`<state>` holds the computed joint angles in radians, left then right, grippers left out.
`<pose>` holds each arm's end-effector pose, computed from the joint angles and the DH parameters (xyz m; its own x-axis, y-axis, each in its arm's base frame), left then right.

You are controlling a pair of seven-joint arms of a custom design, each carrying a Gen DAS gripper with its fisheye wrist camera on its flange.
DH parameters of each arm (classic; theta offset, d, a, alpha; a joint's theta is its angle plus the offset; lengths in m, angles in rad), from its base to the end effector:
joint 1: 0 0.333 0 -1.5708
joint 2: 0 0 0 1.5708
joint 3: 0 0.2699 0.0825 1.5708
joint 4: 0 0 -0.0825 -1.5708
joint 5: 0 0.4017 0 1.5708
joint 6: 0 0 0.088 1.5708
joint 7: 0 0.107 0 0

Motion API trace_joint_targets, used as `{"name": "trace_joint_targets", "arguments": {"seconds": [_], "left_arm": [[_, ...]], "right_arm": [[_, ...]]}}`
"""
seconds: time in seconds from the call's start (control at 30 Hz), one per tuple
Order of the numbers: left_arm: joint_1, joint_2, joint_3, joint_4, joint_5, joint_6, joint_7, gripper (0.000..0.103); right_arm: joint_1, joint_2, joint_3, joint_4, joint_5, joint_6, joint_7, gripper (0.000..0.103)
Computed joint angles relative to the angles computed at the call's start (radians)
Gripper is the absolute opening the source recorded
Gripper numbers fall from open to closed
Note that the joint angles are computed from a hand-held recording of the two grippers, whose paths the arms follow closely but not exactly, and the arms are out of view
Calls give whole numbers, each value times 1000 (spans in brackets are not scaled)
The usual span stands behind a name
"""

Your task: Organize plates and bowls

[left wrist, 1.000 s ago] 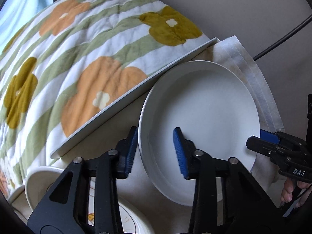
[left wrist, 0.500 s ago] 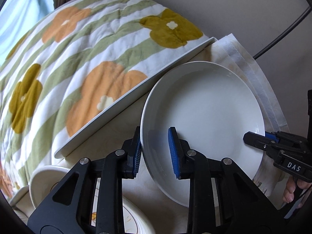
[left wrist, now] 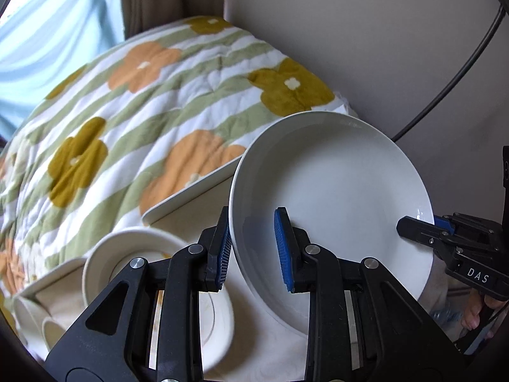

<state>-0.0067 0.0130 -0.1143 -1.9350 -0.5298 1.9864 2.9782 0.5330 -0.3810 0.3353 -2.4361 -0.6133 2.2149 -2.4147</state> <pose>0.5770 -0.1017 0.4351 -0.9700 -0.2261 0.0897 -0.2417 0.8529 -0.4627 0.3246 0.3514 0.4064 -0.7650 -0.5046 -0.4001 -0.3174 0.8360 -0.4476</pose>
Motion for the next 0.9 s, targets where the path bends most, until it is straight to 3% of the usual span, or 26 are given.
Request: {"name": "trace_joint_targets", "arguments": {"seconds": [0.23,0.47,0.73,0.9], "left_arm": [[67,-145,77,-84,-75,-25,-14,23],[159,-238,166,-166,-91,1,-27,23],[273,-208,229,-157,-46,38,-65,23],[325,-139,235,-117,-19,59,-80,23]], "right_arm": [[27,5,29,84,-49,-36,-131,20],[50,121,34,199,-119,49,-254,20],[94,323,-8,348,-178,197,-346,20],[136,453,-50,450,-161,255,-404,20]]}}
